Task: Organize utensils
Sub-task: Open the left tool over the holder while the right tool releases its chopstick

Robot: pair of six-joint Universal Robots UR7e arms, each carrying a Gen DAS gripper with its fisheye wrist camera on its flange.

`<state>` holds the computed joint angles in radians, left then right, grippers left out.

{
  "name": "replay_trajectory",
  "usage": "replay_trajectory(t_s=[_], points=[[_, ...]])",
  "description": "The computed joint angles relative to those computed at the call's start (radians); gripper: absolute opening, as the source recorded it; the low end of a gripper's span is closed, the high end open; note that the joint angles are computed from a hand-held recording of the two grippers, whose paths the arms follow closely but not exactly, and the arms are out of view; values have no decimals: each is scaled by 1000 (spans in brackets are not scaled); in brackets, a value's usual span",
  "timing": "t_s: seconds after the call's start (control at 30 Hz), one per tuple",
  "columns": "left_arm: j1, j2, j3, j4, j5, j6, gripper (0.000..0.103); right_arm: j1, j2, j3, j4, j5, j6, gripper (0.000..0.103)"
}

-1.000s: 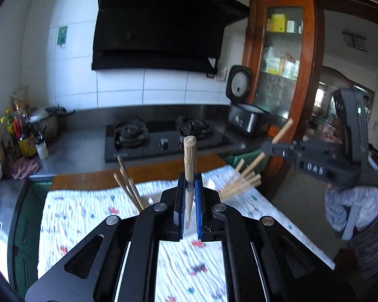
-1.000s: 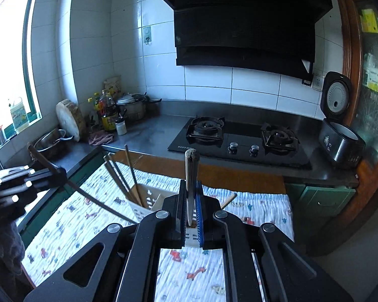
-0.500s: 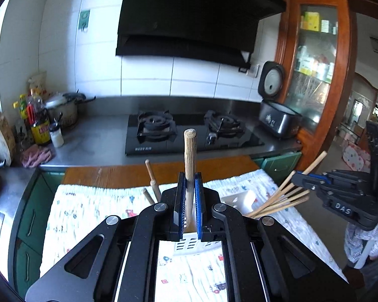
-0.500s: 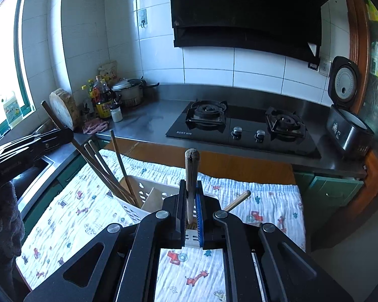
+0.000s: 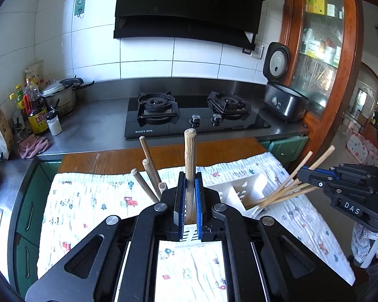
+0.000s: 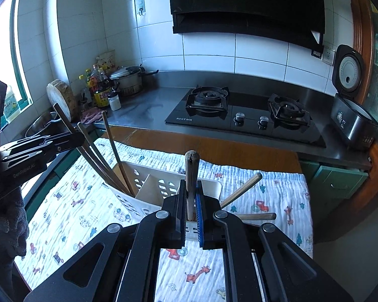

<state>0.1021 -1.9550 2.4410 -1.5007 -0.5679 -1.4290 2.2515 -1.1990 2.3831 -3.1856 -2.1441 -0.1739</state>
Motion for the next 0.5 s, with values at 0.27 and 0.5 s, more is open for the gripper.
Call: replay_trajectory(t_s=[0.27,0.5], points=[[29,11,5,-46,-12,33,6,-14,6,8,-4,9,10,7],[27,0,16,-49,-19,28,8,-14,2,13,-8,9,16,12]])
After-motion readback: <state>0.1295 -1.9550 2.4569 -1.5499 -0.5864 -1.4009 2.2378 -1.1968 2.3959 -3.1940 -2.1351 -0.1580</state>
